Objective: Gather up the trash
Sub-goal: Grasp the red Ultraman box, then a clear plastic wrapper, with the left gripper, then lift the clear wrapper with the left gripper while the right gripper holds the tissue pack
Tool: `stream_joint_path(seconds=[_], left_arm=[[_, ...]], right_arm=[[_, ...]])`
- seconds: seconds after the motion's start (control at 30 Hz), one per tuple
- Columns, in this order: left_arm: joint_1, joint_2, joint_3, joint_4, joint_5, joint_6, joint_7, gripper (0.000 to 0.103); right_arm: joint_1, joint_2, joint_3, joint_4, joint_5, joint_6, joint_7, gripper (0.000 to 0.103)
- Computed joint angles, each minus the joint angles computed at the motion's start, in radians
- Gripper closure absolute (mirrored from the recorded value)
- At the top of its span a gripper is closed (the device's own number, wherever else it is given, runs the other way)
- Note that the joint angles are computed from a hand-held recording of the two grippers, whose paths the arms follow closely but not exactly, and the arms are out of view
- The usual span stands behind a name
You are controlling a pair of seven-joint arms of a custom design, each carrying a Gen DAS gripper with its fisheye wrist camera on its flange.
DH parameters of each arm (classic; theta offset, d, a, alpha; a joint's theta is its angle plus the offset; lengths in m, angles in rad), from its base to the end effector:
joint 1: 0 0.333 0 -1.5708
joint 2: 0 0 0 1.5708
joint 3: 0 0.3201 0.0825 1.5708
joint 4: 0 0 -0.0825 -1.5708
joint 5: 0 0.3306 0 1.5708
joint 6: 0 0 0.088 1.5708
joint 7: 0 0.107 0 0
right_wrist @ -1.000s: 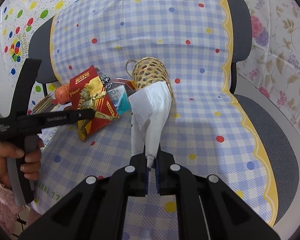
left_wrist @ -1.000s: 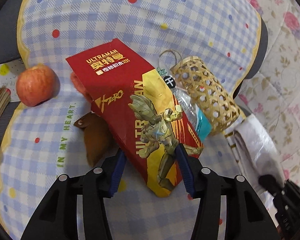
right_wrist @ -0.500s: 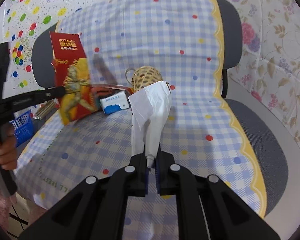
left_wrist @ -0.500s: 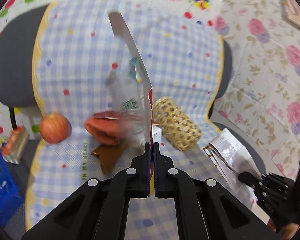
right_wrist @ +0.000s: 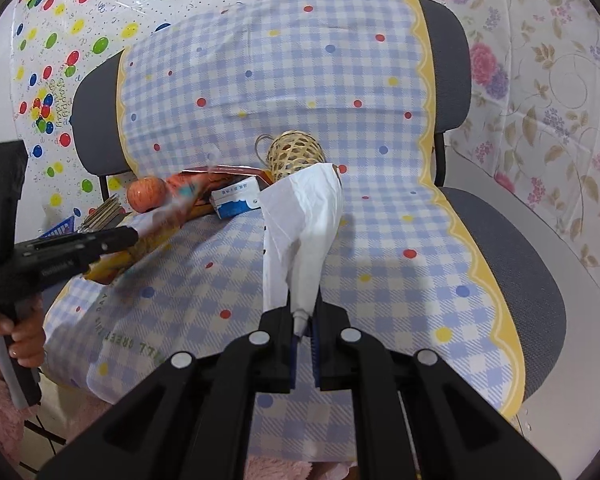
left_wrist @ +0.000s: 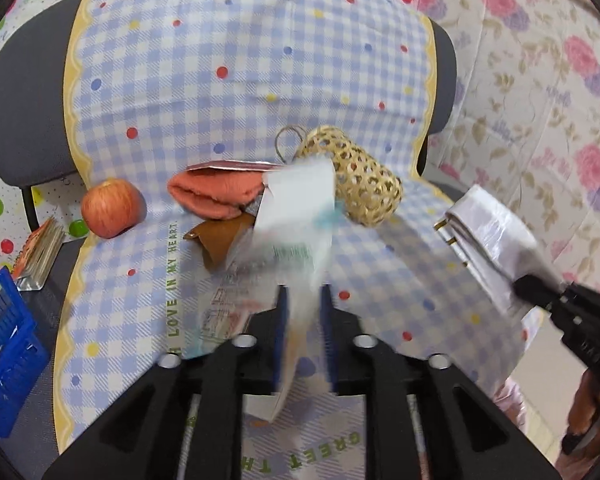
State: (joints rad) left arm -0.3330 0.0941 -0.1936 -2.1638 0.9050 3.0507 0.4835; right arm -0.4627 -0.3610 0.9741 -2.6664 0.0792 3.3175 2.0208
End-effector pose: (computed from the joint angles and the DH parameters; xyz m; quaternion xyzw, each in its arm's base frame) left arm 0.4366 -0.3215 0.4646 -0.5424 0.7371 -0.3555 0.1901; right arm 0.3644 0.2213 0.4530 -0.6622 0.6096 -0.2495 0.3573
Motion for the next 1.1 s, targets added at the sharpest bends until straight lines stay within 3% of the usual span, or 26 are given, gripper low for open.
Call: stream_joint_path(seconds=[0.07,0.1,0.23,0.33,0.4,0.47,0.6,0.77,0.9,1.0,1.03,1.1], left_arm=[[-0.009,-0.011,0.012,-0.006,0.068,-0.003,-0.053,0.05],[-0.009,-0.02,0.015,-0.013,0.103,0.002,-0.083,0.045],[0.016,-0.054,0.006,-0.042,0.223,-0.011,-0.156,0.037],[0.043,-0.041,-0.011,-0.054,0.13,-0.035,-0.069,0.027],[0.052,-0.031,-0.018,-0.066,0.058,-0.018,0.0,0.025],[0.037,-0.019,-0.015,-0.054,0.103,-0.017,-0.005,0.025],[0.016,0.022,-0.023,-0.014,0.07,-0.029,0.046,0.036],[-0.051,0.105,0.005,0.086,0.11,-0.166,0.036,0.04],[-0.068,0.135,0.021,0.121,0.124,-0.21,0.025,0.045],[-0.048,0.129,0.015,0.11,0.071,-0.177,0.058,0.061],[-0.046,0.119,0.015,0.103,0.059,-0.17,0.061,0.071],[-0.049,0.088,0.026,0.082,0.085,-0.14,0.028,0.081]], right_arm=[[0.0,0.0,0.0,-0.007,0.001,0.0,0.003,0.097],[0.001,0.003,-0.001,-0.009,0.002,0.001,0.004,0.097],[-0.008,0.02,0.008,-0.008,0.003,0.007,0.003,0.097],[-0.03,0.041,0.033,0.004,0.004,0.011,-0.002,0.097],[-0.051,0.052,0.059,0.016,0.003,0.009,-0.006,0.097],[-0.072,0.056,0.082,0.024,-0.002,0.002,-0.006,0.097],[-0.088,0.064,0.096,0.027,-0.012,0.001,0.005,0.097],[-0.079,0.07,0.082,0.023,-0.016,0.004,0.009,0.097],[-0.073,0.079,0.072,0.019,-0.011,0.01,-0.002,0.097],[-0.058,0.084,0.057,0.014,0.001,0.017,-0.013,0.097],[-0.052,0.084,0.053,0.012,0.006,0.019,-0.017,0.097],[-0.041,0.082,0.046,0.009,0.018,0.022,-0.025,0.097]])
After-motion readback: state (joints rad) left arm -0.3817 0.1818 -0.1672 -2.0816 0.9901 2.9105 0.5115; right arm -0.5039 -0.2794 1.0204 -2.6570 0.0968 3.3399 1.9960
